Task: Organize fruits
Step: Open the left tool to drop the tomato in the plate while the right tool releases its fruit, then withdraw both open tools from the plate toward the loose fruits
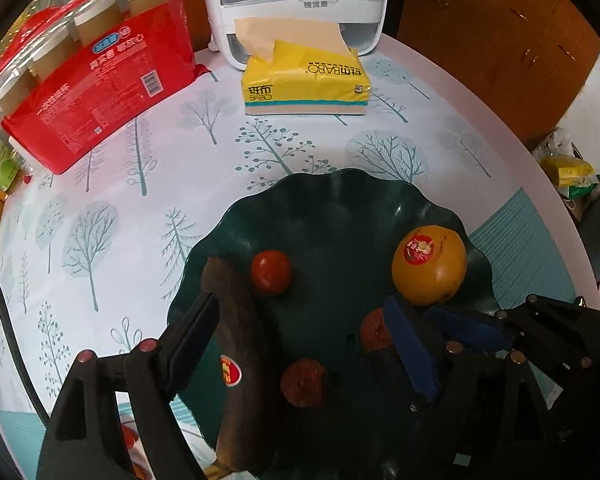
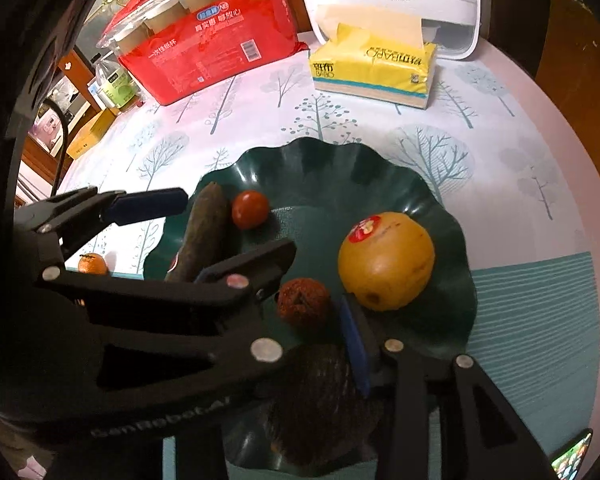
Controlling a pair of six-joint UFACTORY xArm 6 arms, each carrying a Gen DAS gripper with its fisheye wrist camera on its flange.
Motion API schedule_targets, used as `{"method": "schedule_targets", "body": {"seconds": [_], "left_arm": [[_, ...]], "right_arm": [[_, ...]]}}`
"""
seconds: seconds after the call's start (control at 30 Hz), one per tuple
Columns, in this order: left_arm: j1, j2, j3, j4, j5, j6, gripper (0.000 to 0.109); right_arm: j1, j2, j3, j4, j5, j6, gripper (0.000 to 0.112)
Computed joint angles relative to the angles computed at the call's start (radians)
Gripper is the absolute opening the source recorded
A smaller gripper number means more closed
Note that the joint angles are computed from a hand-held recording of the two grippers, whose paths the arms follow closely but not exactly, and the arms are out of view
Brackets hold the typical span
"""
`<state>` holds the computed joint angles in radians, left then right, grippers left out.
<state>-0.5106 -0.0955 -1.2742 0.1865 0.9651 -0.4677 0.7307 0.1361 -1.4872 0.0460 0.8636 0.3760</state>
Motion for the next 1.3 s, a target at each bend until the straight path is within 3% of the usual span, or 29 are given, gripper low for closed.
{"method": "schedule_targets", "body": {"seconds": [0.2, 0.53, 0.8, 1.3], "left_arm": [[-0.033, -0.080, 0.073, 0.144, -0.053, -0.092, 0.083], [-0.083, -0.157, 0.085, 0.223, 0.036, -0.134, 0.083], [-0.094, -0.242, 0.111, 0.159, 0.104, -0.136, 0.083], [-0.149, -0.422, 0.155, 0.206, 0.184, -0.212, 0.084]], "right_arm": [[0.014, -0.028, 0.011, -0.044, 0.011, 0.031, 0.041], [0.044, -0.084, 0.041, -0.097, 0.038, 0.097, 0.041], [0.083, -0.131, 0.061, -0.156, 0.063, 0.168, 0.041], [0.160, -0.211, 0.059, -0.286, 0.123, 0.298, 0.041]]}}
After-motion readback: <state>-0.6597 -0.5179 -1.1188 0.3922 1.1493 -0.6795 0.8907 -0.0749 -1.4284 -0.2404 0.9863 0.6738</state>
